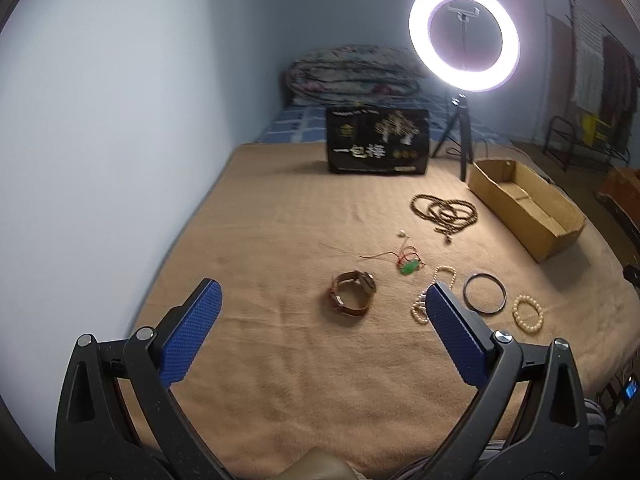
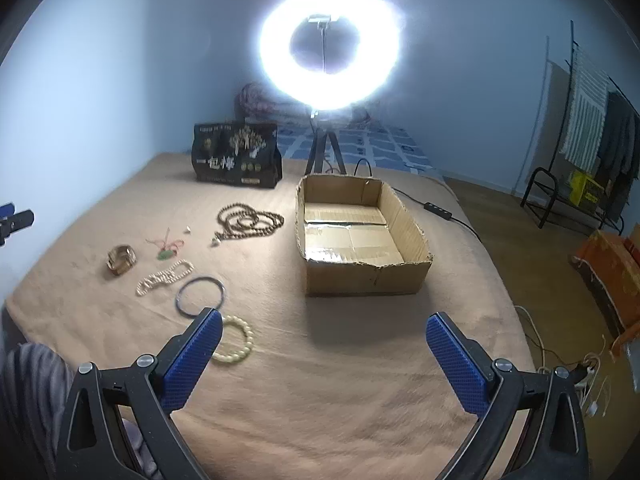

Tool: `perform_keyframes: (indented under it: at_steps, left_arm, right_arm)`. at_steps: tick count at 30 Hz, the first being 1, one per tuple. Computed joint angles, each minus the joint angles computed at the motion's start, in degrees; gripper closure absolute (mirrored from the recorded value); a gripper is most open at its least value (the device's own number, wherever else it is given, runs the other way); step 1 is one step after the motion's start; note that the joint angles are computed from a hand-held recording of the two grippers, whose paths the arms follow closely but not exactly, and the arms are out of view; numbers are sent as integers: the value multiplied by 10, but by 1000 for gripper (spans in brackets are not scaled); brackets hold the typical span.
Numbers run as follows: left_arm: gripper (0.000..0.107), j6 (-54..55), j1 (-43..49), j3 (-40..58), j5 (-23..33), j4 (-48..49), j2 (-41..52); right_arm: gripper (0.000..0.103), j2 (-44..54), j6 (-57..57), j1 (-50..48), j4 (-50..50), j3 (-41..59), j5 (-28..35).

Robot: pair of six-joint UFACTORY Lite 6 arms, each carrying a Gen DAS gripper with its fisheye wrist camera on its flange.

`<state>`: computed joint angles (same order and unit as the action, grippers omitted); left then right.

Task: Organize jewelry
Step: 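Grasp the pale yellow bead bracelet with the right tool while the left tool grasps the pearl necklace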

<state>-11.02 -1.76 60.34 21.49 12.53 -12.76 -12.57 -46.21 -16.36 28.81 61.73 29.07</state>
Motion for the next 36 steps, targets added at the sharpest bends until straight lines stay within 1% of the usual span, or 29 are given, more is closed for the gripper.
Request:
perform_keyframes:
  at_steps: [2,3,4,5,6,8,10,11,12,14,15,17,18,19,21,25,29,31,32,36]
  left_arm:
    - [4,67,3,8,-21,-57,28]
    - [5,81,1,15,-25,-70,43]
    - [7,106,1,24,-26,-91,59]
    - [11,134,0,31,-28,-115,75]
    - [16,139,-5,39,-28,-116,91]
    - [21,151,-18,55,-32,-118,125]
    - [23,181,-26,74,-34,-142,161]
    - [25,215,-28,88,-31,-174,184]
    - [32,236,-31,101,-28,-193,205]
    - [40,272,-37,126,-20,-222,245]
    - [41,294,-40,134,-18,-240,259]
    - [43,289,-51,160,-16,-224,298]
    - [44,302,-55,173,-12,-235,316]
    - [44,340,-54,185,0,-270,331]
    - [47,382,-54,212,20,-311,362]
    - [48,396,-63,275,57,-324,429]
    - [50,376,-77,321,69,-295,474]
    - [54,366,-80,344,74,-283,497]
    - [58,363,-81,352,77,-278,505]
    - [58,354,-86,384,80,-266,535]
  right_arm:
    - [0,23,-11,7,-14,11,-6]
    - [0,32,-13,10,-20,14,-7]
    - [0,46,-18,14,-26,22,-6]
    - [0,56,-24,16,-27,28,-4]
    - [0,71,-30,20,-28,36,-1]
    - [1,97,-48,29,-22,46,5]
    - [1,118,-55,40,-25,51,4]
    - [2,126,-60,44,-23,52,4]
    - [3,138,-63,50,-21,55,5]
    - [8,163,-68,59,-14,66,11]
    - [9,181,-69,64,-11,76,17]
    - [11,211,-79,67,6,95,31]
    - [12,223,-80,68,10,104,37]
    - [13,238,-81,70,16,115,44]
    - [16,268,-85,72,26,141,61]
    - [22,323,-71,85,4,189,86]
    - [29,370,-56,95,-18,230,107]
    - [34,387,-52,100,-28,242,113]
    - [35,394,-49,104,-35,248,116]
    - [39,404,-34,120,-69,245,106]
